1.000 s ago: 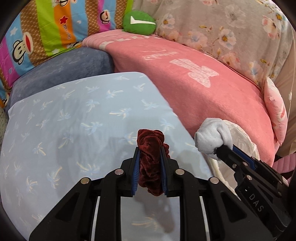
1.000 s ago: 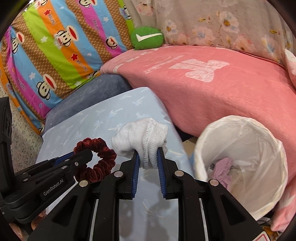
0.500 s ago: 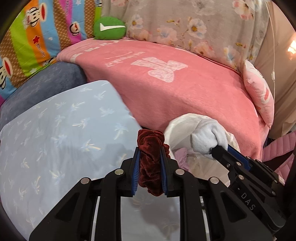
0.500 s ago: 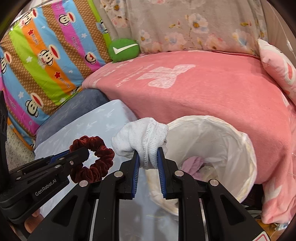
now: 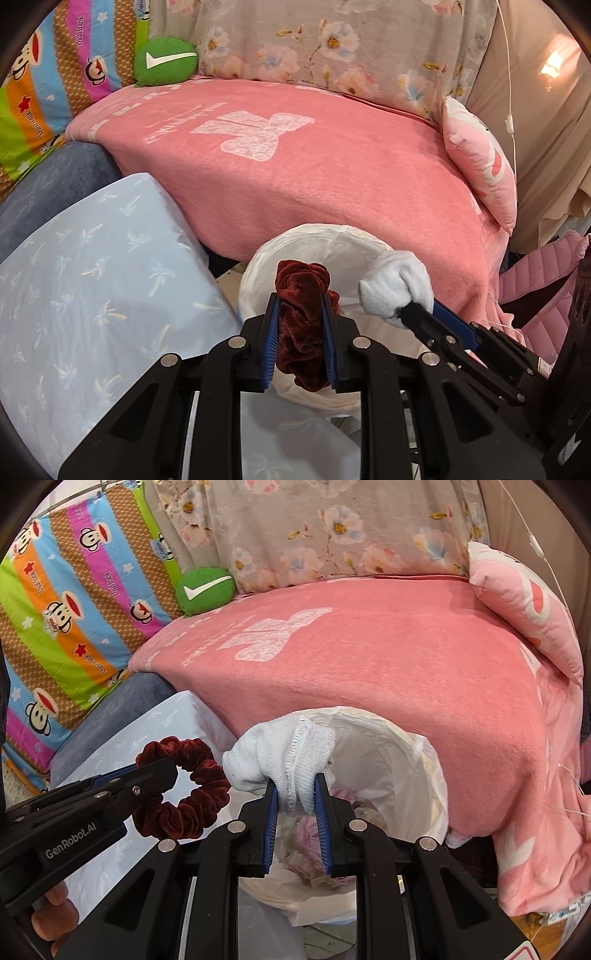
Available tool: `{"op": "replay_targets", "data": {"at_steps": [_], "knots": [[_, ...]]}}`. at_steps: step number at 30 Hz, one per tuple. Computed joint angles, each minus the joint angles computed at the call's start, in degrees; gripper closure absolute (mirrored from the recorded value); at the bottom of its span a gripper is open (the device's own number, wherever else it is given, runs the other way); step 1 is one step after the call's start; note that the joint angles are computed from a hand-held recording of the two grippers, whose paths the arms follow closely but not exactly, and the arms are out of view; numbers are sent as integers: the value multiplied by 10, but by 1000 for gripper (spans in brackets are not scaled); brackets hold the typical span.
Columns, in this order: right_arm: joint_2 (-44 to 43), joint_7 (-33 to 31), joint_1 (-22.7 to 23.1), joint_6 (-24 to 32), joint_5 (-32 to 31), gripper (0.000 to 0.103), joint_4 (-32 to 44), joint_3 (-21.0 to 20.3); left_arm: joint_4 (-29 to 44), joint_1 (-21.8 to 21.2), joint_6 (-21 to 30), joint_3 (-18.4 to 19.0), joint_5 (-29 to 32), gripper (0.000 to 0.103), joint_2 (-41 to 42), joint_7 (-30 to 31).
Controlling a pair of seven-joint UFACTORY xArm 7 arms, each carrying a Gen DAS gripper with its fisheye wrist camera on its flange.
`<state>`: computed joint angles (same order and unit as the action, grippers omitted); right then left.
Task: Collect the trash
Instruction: 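Carry the scrunchie and sock over the white bin and open both tools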
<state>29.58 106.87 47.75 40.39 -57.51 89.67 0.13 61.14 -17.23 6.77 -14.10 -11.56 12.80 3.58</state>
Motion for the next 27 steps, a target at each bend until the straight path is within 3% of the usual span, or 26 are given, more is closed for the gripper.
{"op": "replay_targets", "data": {"at_steps": [3, 7, 10, 15, 27], "knots": [[-6, 8, -2, 0, -2, 85, -12, -1, 11, -9, 1, 4, 8, 71, 10, -12], [-8, 7, -4, 5, -2, 85, -17, 3, 9, -50, -7, 50, 68, 47, 11, -74], [0, -18, -3, 28, 9, 84, -4, 8, 5, -78, -13, 86, 124, 46, 8, -130], [15, -56, -2, 40, 37, 84, 16, 12, 7, -154, -3, 185, 280, 46, 9, -284], [37, -115, 14, 70, 79, 78, 43, 6, 8, -130, 14, 174, 413, 44, 14, -404]]}}
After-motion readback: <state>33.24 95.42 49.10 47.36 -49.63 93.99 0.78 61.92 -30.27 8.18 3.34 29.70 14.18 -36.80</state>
